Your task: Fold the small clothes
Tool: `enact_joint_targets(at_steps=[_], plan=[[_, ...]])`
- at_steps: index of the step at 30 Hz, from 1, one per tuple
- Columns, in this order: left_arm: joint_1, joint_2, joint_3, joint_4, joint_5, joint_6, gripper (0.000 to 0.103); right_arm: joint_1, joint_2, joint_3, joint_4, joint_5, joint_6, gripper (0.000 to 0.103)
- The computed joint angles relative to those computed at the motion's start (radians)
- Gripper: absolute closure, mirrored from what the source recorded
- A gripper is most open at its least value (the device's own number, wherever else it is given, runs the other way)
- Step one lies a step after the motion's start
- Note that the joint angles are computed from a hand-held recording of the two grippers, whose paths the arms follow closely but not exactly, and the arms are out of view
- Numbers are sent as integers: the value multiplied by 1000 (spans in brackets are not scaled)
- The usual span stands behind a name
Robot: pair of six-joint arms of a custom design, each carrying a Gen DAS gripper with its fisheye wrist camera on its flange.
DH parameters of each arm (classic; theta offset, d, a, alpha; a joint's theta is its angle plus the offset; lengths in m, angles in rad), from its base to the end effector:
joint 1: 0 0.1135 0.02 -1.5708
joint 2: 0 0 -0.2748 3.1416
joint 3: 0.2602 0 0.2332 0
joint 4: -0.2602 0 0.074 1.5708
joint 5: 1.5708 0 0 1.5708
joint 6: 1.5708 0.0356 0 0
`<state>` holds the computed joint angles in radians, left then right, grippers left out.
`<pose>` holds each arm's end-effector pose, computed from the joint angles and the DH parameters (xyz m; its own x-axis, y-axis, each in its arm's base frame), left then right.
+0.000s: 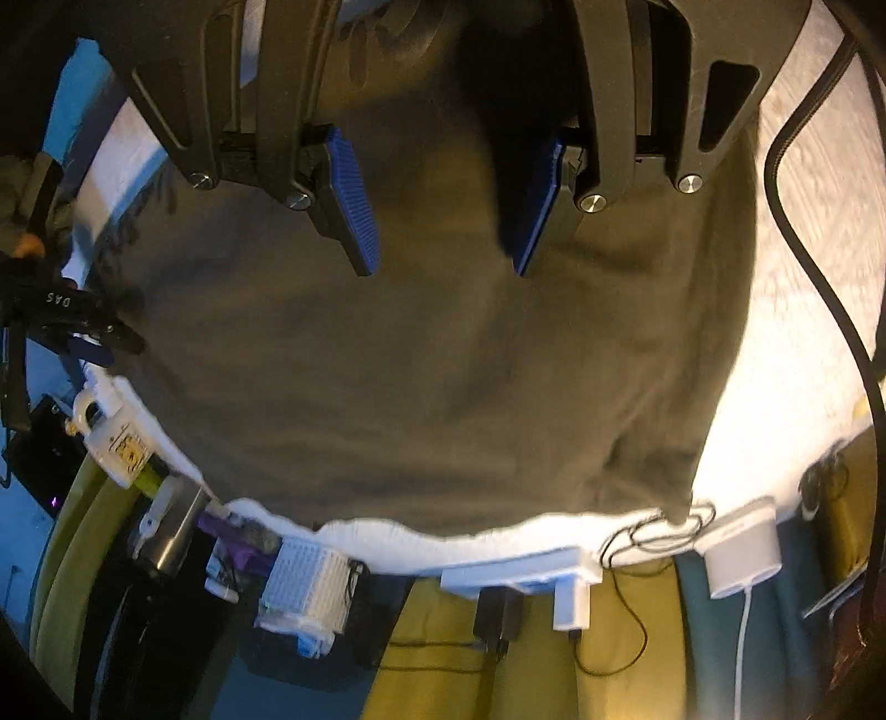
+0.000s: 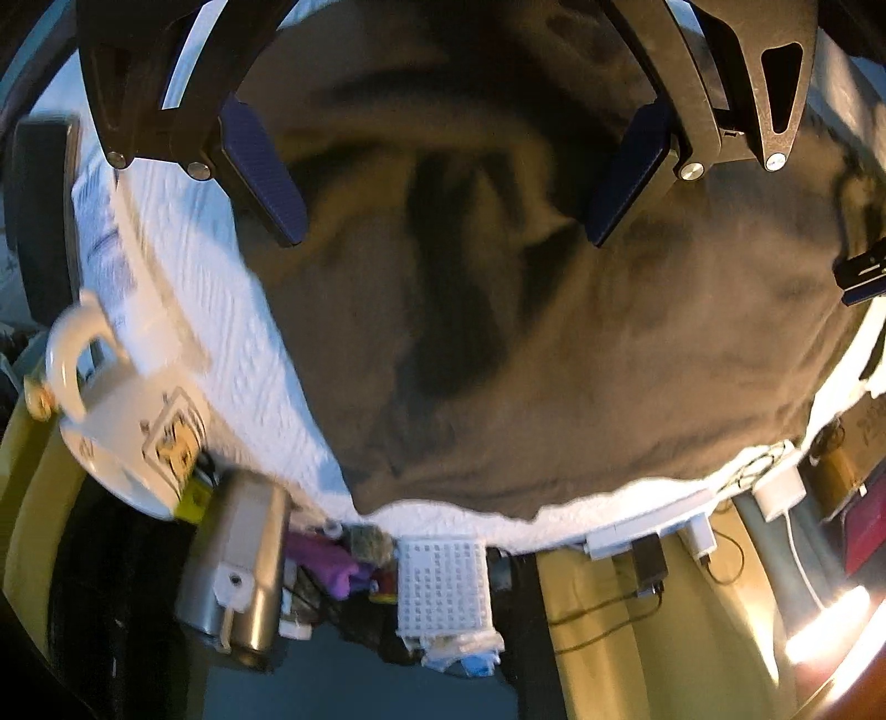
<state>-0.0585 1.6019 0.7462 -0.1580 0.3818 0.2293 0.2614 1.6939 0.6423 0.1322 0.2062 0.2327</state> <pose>0.2769 -0.0295 0.1665 -0.7681 0.2563 -0.5868 0.4370 0.8797 -0.1878 0.2759 0.0663 0.1338 -0.7782 0.0255 -0.6275 0.0477 0.9987 -0.0186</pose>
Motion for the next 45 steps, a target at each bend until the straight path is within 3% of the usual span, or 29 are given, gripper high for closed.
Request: enact_joint_targets(at_steps=[10,15,22,31,36,45], plan=[[8,-106,-166,140,-41,78,52,14,-68,-181,133,24,23,2],[26,-140,-162,88,-41,77,52,17,-143,-226,108,51,41,2],[25,-230,-189,40,-46,69,52,-9,-365,-348,93,33,53,2],[-104,-328,-204,14,-93,-26,50,-118,-491,-439,87,-138,73,2],[-165,-315,-195,6,-129,-64,49,-112,-450,-448,136,-259,102,2],[-125,-258,-144,8,-131,-67,49,-68,-283,-355,199,-249,138,2]])
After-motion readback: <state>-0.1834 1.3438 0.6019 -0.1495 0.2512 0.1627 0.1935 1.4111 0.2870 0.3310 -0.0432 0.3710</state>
